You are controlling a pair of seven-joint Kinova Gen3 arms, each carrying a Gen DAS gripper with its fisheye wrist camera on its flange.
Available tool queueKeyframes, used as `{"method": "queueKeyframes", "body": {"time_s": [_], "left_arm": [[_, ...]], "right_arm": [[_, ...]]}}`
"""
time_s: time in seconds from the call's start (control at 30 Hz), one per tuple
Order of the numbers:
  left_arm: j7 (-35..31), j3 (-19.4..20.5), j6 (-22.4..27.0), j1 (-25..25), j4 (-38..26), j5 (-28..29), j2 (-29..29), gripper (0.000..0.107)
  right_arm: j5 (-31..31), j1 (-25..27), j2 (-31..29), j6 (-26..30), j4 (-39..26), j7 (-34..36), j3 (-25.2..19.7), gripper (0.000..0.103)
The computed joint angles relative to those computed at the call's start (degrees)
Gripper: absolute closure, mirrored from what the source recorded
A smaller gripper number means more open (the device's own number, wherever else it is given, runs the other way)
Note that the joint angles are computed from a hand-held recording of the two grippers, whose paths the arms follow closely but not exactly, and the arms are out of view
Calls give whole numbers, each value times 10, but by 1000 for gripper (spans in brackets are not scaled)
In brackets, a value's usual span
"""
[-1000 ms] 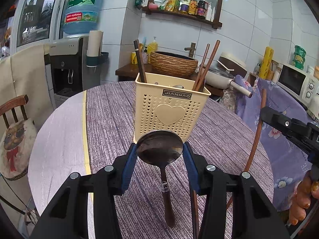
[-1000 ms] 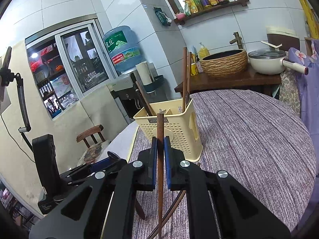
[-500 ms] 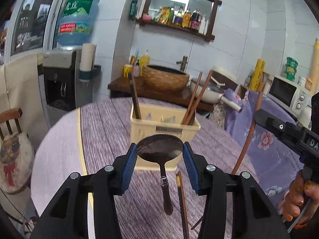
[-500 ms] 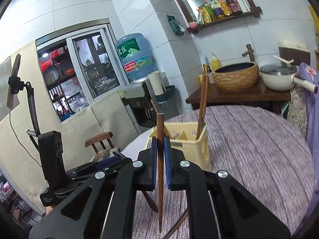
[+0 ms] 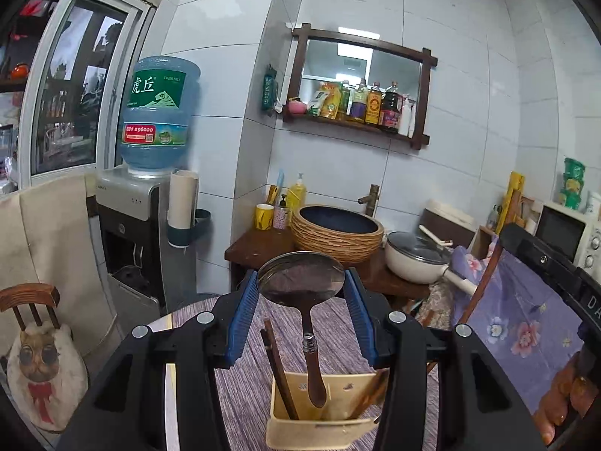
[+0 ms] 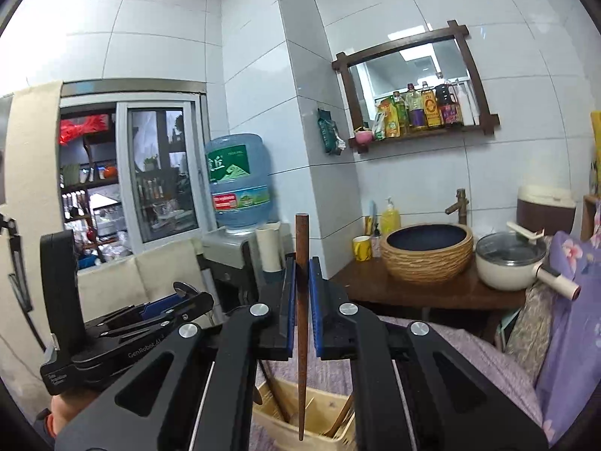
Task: Organize utensils
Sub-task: 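Lower the spoon into the basket with the left tool while the right tool inserts the chopstick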
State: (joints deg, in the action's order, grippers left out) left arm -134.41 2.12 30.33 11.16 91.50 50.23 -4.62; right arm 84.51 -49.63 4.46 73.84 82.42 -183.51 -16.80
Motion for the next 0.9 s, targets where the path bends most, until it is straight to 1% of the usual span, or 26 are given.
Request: {"method": "queueKeyframes", "body": {"time_s": [0.07,0.13,0.27,0.4,0.5,0.6,0.67,0.8,0.9], "left_arm": [[13,13,-27,4,10,-24,9,61],[12,17,-40,8,24,-29,17,61],[12,23,-46,5,48,-32,30,61],[7,32,-58,5,70,-40,33,61],[-11,35,-66,5,85,-31,35,61],[-48,35,-82,9,102,-7,32,61],[-52,37,-82,10,102,-6,37,61],[-27,42,-68,6,95,-28,47,61],[-36,45,-66,2,101,-22,46,61]], "right_arm": [[9,6,8,-5,15,-19,7,95],[2,11,12,-16,30,-39,11,95],[-17,15,24,-23,46,-61,19,95],[-36,20,24,-42,66,-89,24,95],[-45,20,29,-47,73,-93,25,95],[-52,19,31,-54,81,-101,27,95],[-56,19,32,-57,86,-105,28,95],[-59,21,30,-63,97,-118,29,95],[-54,20,26,-64,104,-122,27,95]]}}
